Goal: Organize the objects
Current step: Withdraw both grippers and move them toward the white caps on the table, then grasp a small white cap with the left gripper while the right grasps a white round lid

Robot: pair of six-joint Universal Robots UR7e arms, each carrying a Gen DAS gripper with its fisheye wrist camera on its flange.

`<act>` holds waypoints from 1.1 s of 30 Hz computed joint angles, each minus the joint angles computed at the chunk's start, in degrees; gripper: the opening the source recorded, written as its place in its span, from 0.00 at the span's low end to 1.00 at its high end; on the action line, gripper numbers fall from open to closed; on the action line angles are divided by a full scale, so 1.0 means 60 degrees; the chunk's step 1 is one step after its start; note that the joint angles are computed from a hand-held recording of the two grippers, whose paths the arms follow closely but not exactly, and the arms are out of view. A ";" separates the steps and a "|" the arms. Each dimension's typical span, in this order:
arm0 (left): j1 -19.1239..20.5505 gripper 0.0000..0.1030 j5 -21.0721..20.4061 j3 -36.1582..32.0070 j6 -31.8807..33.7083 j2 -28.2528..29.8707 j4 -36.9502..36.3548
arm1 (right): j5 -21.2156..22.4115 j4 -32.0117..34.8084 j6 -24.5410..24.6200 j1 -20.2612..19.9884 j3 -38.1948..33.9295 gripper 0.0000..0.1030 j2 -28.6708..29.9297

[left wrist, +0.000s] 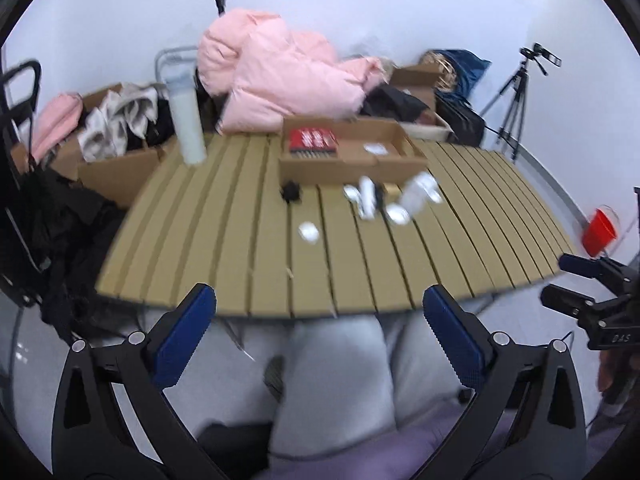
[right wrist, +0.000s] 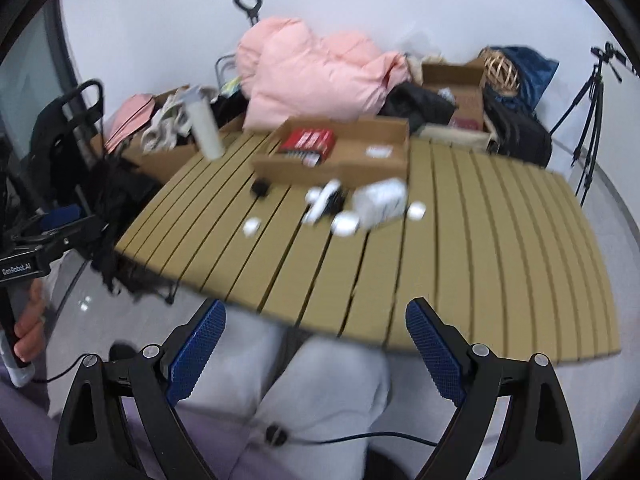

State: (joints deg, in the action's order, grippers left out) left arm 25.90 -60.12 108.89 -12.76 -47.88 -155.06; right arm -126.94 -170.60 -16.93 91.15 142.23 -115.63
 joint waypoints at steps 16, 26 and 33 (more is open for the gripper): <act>0.0204 0.99 -0.0569 0.0607 0.0647 0.0313 -0.1146 | -0.0215 -0.2183 -0.0520 -0.0247 0.1262 0.91 0.0351; 0.1517 0.75 -0.0362 -0.2426 0.2635 0.3148 -0.1248 | 0.2305 -0.4194 -0.1163 -0.2977 0.0071 0.79 0.2376; 0.2356 0.63 -0.0789 -0.5101 0.3005 0.4994 0.0134 | 0.2942 -0.3509 0.0073 -0.3957 -0.2176 0.41 0.4524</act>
State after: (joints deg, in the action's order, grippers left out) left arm 40.04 -64.85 78.28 5.27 -17.91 -154.25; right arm -109.29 -191.66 -16.50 67.41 129.17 -88.48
